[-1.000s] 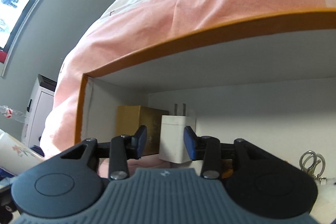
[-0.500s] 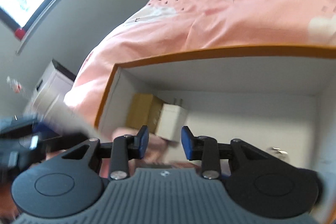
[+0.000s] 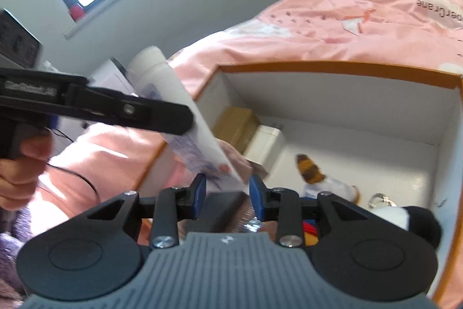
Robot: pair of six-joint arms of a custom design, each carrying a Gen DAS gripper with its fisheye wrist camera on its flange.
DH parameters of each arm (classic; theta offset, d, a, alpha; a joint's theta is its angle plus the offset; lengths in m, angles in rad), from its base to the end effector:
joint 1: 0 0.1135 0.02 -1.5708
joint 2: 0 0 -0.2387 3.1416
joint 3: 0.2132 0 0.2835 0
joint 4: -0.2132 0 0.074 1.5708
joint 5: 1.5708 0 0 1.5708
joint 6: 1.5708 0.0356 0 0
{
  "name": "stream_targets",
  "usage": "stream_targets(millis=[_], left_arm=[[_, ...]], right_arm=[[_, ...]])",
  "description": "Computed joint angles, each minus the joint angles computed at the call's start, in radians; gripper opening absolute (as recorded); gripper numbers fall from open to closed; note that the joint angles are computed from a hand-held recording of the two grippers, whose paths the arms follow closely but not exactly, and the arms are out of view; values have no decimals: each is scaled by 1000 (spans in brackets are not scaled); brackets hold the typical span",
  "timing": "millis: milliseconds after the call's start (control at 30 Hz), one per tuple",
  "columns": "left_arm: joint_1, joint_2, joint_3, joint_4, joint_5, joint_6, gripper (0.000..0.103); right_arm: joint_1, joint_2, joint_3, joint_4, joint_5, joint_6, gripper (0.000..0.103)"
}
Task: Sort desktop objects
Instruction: 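Lower the charger and lotion bottle into the box and open both tools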
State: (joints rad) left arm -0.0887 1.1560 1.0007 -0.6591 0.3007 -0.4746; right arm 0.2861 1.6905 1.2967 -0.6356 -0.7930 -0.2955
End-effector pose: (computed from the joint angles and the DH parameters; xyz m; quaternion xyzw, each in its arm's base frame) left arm 0.2789 -0.0354 0.2698 -0.1219 0.9124 -0.2352 0.3120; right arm 0.3559 0.1311 0.2147 -0.3538 0.8219 0.3710 0.2484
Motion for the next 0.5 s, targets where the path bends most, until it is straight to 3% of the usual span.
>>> stream_targets(millis=[133,200,233,333,500], left_arm=[[57,-1,-24,36,72,-44,52],[90,3,-37,63,107,-93,53],[108,8,-42,73,131,-116,53],[142,19,-53,95,169,-155,53],[138,6,-56,68,112,-134,54]], right_arm=[[-21,-24,-35,36,-49,29,25],[-43,-27,-40,40,-109,53,15],[-51,-36,-49,53,-131,62,4],[-55,-86,-84,123,-109,103,4],[-58,-89,-61,176,-94,132,0]])
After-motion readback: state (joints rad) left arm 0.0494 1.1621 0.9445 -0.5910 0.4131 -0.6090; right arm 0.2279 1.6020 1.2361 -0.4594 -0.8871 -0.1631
